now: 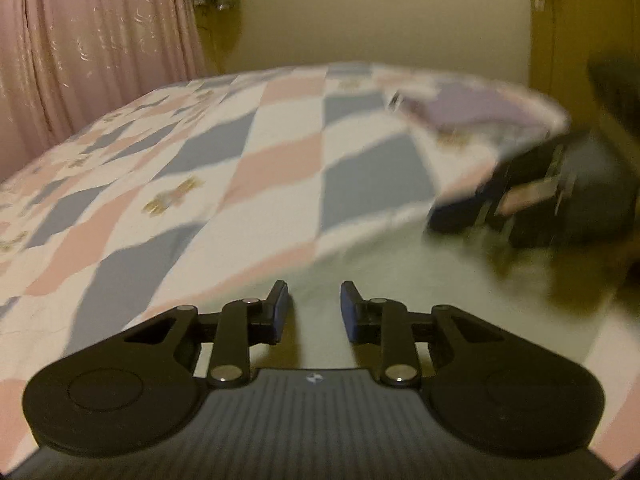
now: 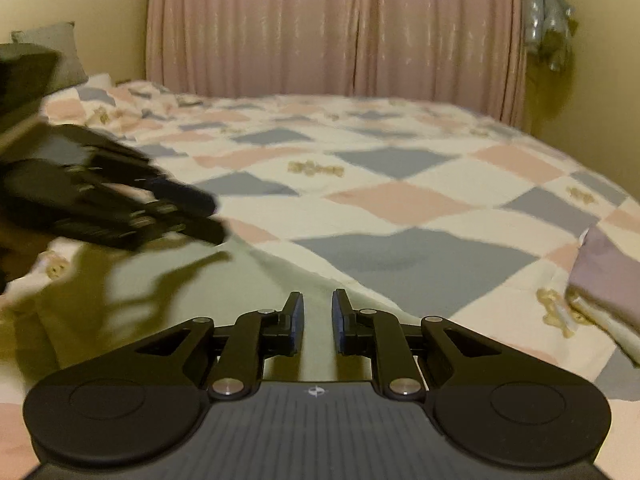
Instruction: Fold clothes
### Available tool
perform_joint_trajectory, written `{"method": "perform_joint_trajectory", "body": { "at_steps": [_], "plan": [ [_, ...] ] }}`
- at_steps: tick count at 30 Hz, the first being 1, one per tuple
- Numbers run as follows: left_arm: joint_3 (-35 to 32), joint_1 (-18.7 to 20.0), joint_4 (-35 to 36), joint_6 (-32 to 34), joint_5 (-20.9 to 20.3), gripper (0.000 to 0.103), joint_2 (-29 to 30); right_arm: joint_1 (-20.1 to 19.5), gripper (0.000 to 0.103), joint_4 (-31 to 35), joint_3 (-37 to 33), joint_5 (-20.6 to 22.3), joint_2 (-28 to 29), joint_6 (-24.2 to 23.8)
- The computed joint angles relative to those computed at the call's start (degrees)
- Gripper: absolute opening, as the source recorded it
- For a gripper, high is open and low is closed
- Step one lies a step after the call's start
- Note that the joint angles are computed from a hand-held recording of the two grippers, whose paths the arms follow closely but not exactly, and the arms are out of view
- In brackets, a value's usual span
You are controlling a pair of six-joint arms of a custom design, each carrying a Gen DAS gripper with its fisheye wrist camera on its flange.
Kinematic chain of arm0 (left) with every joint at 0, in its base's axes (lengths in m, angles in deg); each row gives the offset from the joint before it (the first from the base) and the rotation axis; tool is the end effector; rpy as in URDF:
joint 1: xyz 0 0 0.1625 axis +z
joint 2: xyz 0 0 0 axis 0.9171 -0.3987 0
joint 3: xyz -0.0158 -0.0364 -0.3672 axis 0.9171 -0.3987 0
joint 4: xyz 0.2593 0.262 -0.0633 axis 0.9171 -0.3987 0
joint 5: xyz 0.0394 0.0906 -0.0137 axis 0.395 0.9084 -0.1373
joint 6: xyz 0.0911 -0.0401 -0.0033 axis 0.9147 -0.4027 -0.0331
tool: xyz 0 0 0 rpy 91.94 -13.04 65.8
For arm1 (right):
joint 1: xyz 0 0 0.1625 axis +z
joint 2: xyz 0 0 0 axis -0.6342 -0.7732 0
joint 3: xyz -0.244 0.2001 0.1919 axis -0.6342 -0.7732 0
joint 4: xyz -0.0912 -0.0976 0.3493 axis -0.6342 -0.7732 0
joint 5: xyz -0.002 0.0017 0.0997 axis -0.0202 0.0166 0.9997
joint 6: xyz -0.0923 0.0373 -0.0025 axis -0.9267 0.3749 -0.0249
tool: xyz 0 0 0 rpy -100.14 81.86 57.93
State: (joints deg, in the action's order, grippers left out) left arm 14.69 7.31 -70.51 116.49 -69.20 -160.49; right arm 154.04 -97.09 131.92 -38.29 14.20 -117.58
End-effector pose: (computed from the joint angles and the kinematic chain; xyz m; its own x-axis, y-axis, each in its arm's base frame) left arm 0.0143 -0.5671 0.3848 -0.5029 0.5061 -0.7007 0.8428 0.4669 -0.2677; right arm 0.3713 -0.5741 -0.0321 -0.5732 -0.5608 0.5974 -0.8157 0.4593 -0.3516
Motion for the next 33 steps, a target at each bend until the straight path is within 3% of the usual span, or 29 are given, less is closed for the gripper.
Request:
{"method": "perform_joint_trajectory", "body": {
  "at_steps": [3, 8, 12, 15, 19, 23, 27, 30, 33],
  "plan": [
    [-2.15, 2.09, -1.26, -2.14, 0.22, 0.026, 1.05, -0.43, 0.013, -1.44, -0.67, -2.40, 0.35, -0.34],
    [-2.94, 2.24, -4.24, -3.05, 3.15, 0.021, 0.60, -0.74, 0.014, -6.04, 2.41, -5.91, -1.64, 0.51],
    [-0.91, 0.91, -1.67, -4.71, -1.97, 0.021, -1.66, 0.14, 0.014, -10.17, 6.70, -3.54, -3.82, 0.62],
    [-0.05, -0.37, 0.88, -3.67, -4.70, 0.022, -1.06, 1.08, 0.014, -6.90, 5.72, -0.69, -3.22, 0.04],
    [-1.77, -0.22, 0.55, -2.01, -4.20, 0.022, 2.84, 1.66, 0.014, -2.13, 2.09, 0.79, -0.68, -1.20],
    [-5.49, 1.76, -0.74, -1.59, -3.01, 0.031, 5.77, 0.57, 0.014, 0.16, 0.23, -0.20, 0.41, -1.75],
    [-7.45, 2.38, -4.99, 0.85, 2.50, 0.022, 7.35, -0.69, 0.014, -1.69, 1.27, -1.30, -0.57, -1.51],
    [-8.81, 3.13, -4.23, -0.86, 3.24, 0.019, 6.07, -1.24, 0.014, -3.12, 2.38, -2.68, -1.55, -0.76],
    [-5.69, 2.15, -4.42, -1.46, 2.69, 0.019, 1.92, -0.88, 0.016, -5.00, 3.45, -3.64, -2.29, 0.13]
  ]
}}
